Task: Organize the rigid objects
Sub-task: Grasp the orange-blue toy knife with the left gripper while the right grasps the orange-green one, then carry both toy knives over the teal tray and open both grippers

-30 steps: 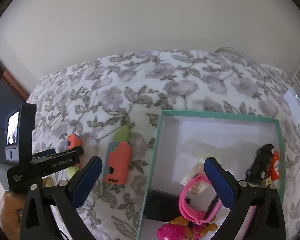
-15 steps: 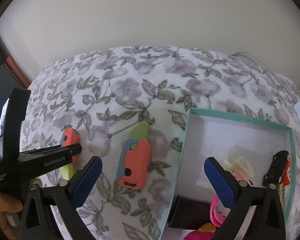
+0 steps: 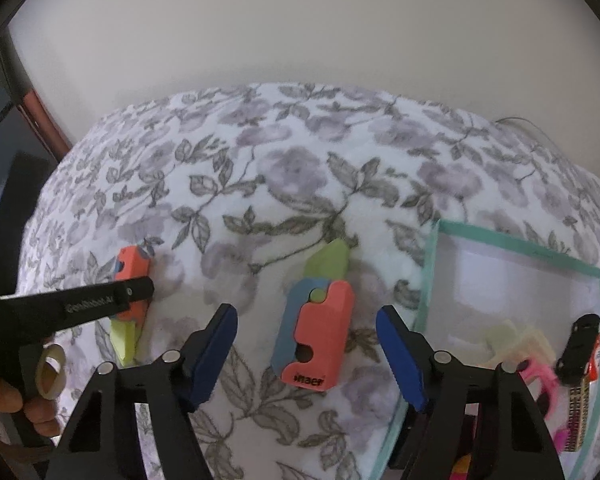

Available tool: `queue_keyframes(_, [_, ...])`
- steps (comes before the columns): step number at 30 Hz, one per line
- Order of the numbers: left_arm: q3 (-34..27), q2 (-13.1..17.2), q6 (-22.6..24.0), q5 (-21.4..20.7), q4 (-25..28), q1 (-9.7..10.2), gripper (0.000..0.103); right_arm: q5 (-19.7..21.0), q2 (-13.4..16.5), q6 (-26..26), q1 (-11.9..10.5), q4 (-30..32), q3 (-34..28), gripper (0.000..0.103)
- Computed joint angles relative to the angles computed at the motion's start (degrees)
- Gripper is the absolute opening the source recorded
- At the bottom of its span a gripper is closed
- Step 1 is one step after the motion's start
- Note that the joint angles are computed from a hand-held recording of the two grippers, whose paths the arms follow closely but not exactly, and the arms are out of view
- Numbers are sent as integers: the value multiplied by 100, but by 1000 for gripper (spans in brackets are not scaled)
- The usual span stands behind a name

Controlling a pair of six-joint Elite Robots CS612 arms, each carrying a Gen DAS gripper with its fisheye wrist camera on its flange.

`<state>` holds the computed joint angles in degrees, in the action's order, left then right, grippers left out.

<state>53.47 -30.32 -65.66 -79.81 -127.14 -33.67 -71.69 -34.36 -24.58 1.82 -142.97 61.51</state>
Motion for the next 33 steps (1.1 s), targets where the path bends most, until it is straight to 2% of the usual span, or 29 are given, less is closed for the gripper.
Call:
queue_keyframes(2, [62, -36, 0, 3, -29, -10, 44, -92, 23, -34, 25, 21, -5, 69])
queue_keyframes(6, [64, -42, -13, 8, -17, -15, 44, -230, 68, -61, 65, 14, -2, 66])
queue_keyframes(9, [57, -47, 3, 22, 9, -18, 44, -388, 98, -65, 96, -43, -2, 59])
queue_keyframes(13, [-430, 202, -16, 77, 327, -54, 44, -557, 144, -24, 120, -72, -17, 53])
queue_keyframes(20, [-827, 395, 55, 195, 664, -99, 44, -664, 170, -18, 137, -207, 13, 52])
queue_keyframes(27, [-1286, 591, 67, 322, 1107, -166, 45, -598, 189, -35, 126, -318, 27, 51])
queue_keyframes(33, [-1335, 612, -60, 310, 1083, -176, 44, -608, 165, -43, 120, -229, 30, 48])
